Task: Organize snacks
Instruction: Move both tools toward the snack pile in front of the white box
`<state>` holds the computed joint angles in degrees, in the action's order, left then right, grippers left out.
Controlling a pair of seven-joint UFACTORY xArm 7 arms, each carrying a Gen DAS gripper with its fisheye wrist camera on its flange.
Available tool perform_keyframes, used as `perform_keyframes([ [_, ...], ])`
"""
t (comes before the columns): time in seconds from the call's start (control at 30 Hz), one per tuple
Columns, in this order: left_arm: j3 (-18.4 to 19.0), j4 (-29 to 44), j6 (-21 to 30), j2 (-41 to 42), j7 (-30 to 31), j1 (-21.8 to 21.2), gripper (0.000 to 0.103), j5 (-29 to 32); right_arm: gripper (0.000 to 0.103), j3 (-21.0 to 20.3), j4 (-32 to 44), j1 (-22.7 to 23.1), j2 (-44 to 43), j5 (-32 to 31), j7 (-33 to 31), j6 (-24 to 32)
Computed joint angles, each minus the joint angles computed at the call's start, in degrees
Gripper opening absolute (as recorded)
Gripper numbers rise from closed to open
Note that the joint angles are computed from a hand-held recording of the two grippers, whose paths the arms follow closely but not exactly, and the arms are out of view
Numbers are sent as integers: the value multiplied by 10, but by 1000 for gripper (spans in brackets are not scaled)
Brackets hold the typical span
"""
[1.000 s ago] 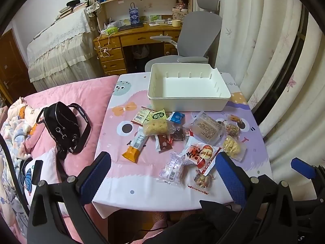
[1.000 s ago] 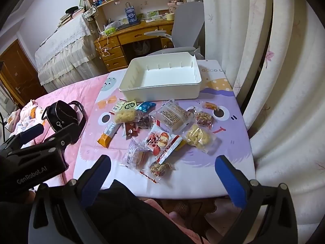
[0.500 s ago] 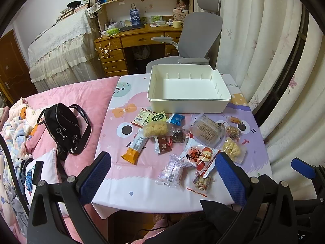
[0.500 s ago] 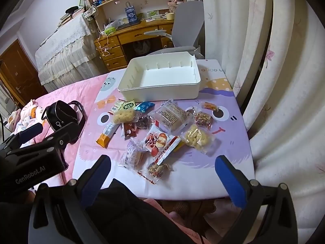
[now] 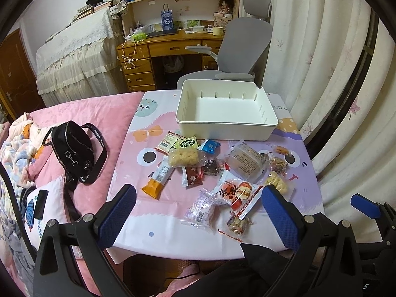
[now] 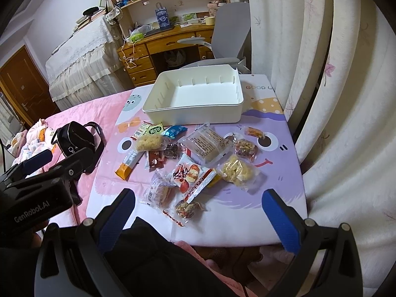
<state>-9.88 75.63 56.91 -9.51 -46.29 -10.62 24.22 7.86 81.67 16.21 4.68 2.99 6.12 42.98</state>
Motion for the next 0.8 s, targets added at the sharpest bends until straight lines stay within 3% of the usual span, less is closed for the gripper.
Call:
perform_keyframes([
  [0.43, -13, 13, 53, 6, -58, -13, 101, 17, 102, -4, -1, -17, -3, 47, -75, 17],
  [0.8, -22, 36, 123, 12, -62, -39, 101, 34, 102, -7, -22, -29, -14, 110, -149, 28],
])
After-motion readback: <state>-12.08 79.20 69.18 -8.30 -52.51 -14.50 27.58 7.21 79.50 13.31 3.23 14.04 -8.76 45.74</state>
